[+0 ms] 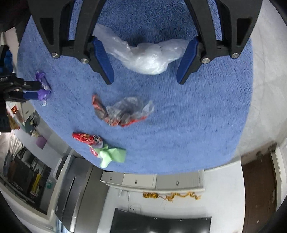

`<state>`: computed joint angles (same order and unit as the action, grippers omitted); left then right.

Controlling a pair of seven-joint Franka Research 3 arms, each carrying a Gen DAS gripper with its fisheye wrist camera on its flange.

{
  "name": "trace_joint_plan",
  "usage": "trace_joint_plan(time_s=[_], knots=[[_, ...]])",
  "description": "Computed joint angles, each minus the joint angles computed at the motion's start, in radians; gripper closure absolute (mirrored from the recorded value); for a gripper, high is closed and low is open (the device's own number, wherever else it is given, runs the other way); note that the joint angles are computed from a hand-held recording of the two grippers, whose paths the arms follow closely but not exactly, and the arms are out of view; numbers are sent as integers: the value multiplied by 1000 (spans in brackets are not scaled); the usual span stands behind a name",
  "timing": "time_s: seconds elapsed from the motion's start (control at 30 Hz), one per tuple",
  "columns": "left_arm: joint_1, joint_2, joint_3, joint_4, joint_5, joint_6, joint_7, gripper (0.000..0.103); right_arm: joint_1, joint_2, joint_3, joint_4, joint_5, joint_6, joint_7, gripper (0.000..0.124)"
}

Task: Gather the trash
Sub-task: 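Grasp the white plastic bag with the left gripper while the right gripper grasps the purple bag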

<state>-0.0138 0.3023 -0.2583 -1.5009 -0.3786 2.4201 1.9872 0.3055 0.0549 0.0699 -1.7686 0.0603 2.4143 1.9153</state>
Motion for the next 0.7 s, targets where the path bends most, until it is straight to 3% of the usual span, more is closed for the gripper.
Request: trace_joint_plan(time_s=[0.07,0.37,0.7], knots=[[9,-5,-4,-6,-22,-22,1,43,0,6,1,2,10,-4,-6,73],[4,-94,15,-117,-66,-17,21,47,7,10,2,3,6,-16,-21,89],[-30,-152,44,-193,-22,33,-45,47,4,-8,3,-30,24,24,-42,93]])
